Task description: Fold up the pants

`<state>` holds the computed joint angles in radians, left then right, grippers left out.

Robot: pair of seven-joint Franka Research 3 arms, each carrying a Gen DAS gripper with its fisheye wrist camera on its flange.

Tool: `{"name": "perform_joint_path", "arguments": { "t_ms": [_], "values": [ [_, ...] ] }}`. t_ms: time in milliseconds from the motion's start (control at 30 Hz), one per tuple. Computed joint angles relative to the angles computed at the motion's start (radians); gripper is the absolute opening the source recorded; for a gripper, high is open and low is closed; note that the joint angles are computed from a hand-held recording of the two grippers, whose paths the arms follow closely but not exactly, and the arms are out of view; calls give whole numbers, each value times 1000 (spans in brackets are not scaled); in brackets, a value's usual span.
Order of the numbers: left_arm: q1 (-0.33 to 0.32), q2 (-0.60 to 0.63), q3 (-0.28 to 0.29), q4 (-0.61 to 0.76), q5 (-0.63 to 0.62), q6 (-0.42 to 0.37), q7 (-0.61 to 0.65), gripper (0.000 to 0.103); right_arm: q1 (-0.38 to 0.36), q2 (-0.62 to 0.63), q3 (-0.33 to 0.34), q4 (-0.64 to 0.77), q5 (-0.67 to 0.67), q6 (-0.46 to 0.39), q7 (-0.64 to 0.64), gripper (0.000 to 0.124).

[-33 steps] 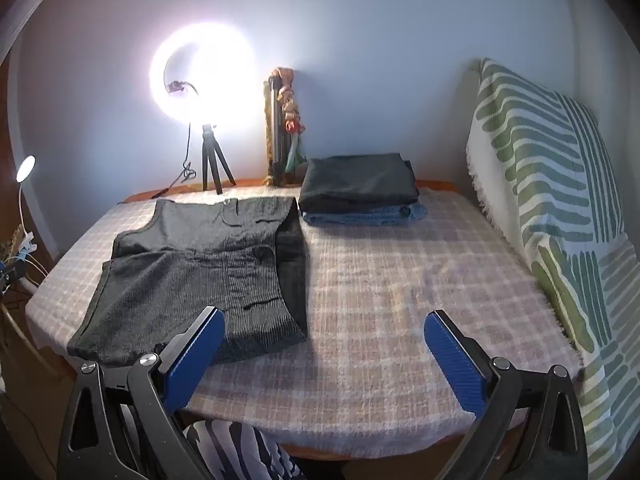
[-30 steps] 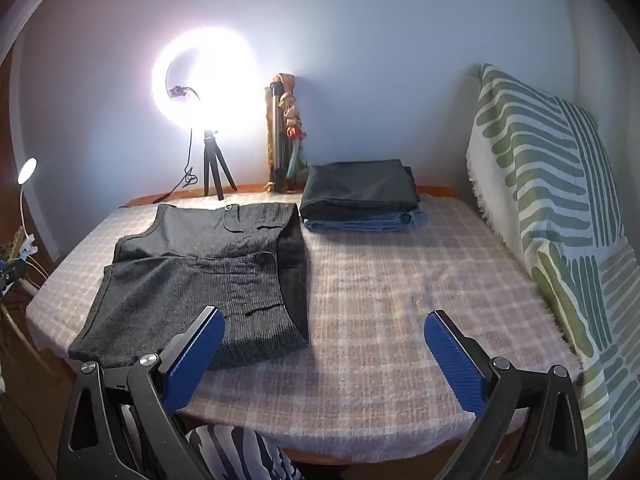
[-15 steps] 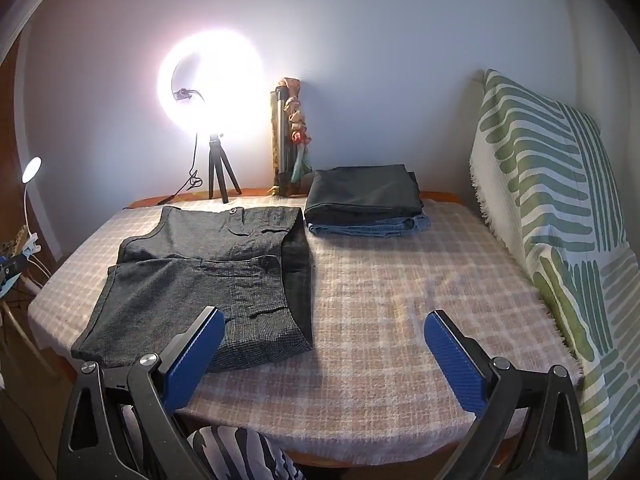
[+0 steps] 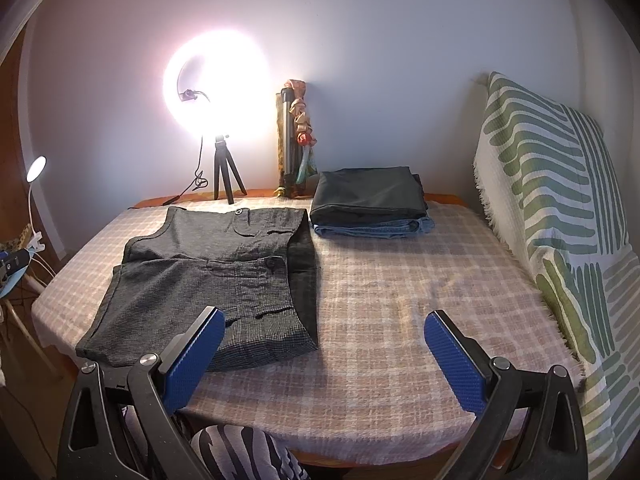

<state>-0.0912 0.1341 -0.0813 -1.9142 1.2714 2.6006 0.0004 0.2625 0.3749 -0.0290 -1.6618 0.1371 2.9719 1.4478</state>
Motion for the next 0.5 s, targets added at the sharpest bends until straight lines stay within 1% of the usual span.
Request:
{"name": "perform_joint_path", "arguments": {
  "t_ms": [500],
  "values": [
    [-3,3,-1,5,-5,0,5,103,-5,-2,11,-5,14,-2,-11,101]
  ]
}}
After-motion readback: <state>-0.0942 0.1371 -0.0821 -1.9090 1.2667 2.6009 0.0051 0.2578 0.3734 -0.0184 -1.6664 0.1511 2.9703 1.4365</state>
